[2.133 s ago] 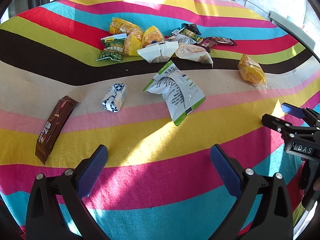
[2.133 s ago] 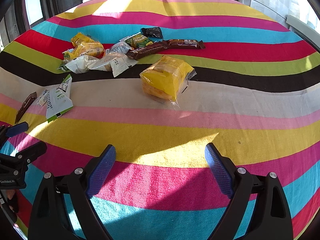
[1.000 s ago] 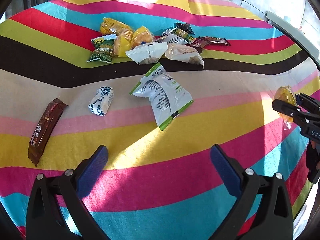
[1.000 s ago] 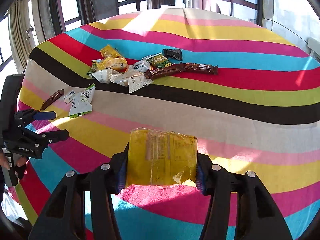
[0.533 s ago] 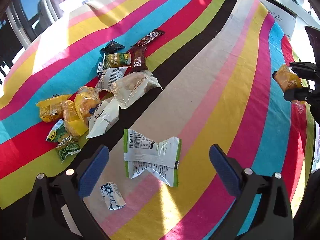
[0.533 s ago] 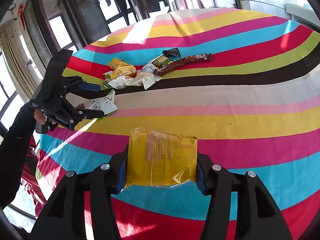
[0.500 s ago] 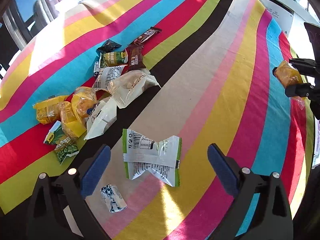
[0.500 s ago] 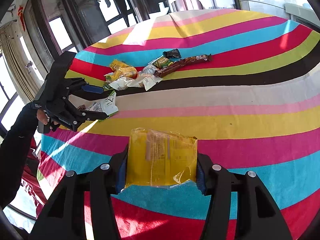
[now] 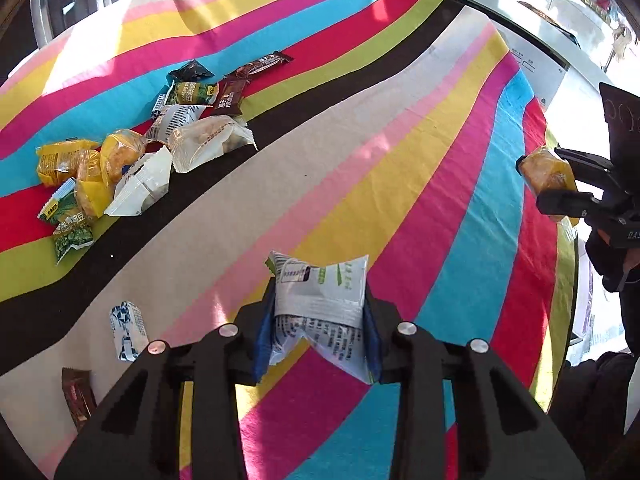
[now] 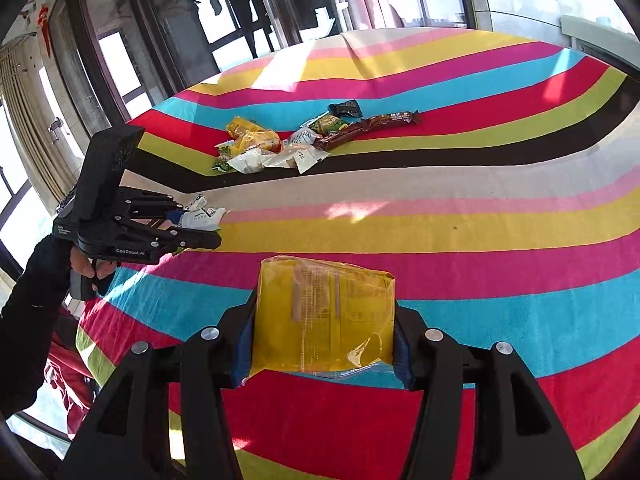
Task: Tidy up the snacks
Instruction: 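Carry both packs to the white box and open both tools to drop them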
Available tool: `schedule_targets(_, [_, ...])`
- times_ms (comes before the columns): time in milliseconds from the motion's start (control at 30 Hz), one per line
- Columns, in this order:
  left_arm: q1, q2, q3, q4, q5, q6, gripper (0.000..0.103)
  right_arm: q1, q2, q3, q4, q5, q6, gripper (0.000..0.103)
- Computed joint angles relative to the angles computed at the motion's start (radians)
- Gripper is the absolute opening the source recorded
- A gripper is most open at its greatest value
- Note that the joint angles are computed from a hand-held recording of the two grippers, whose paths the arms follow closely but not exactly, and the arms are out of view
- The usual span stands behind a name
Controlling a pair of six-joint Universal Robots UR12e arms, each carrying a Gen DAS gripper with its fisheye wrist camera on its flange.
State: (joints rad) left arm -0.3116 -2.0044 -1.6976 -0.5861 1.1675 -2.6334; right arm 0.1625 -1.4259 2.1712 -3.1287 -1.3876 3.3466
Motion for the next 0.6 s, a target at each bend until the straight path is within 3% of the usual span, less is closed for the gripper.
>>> schedule_targets(33, [-0.001, 0.016, -0.026, 0.025, -0.018, -0.04, 0.037, 0.001, -0.001, 0.003, -0.002, 0.001, 0.004, 0.054])
schedule_targets(133, [-0.031, 0.058, -0.103, 0.161, 0.056, -0.159, 0.037, 0.014, 0.001, 0.003, 0.012, -0.02, 0.015, 0.054])
schedule_targets(233, [-0.043, 0.085, -0.157, 0.252, 0.057, -0.263, 0.037, 0.026, 0.0, 0.007, 0.013, -0.02, 0.02, 0.054])
schedule_targets(300, [-0.066, 0.096, -0.187, 0.315, 0.101, -0.291, 0.037, 0.039, -0.006, 0.011, 0.016, -0.035, 0.013, 0.054])
schedule_targets(433, [-0.088, 0.107, -0.214, 0.347, 0.077, -0.332, 0.037, 0.056, -0.031, 0.03, 0.011, -0.07, 0.0, 0.054])
schedule_targets(600, [-0.122, 0.106, -0.226, 0.358, 0.062, -0.324, 0.037, 0.065, -0.074, 0.076, -0.005, -0.122, 0.016, 0.054])
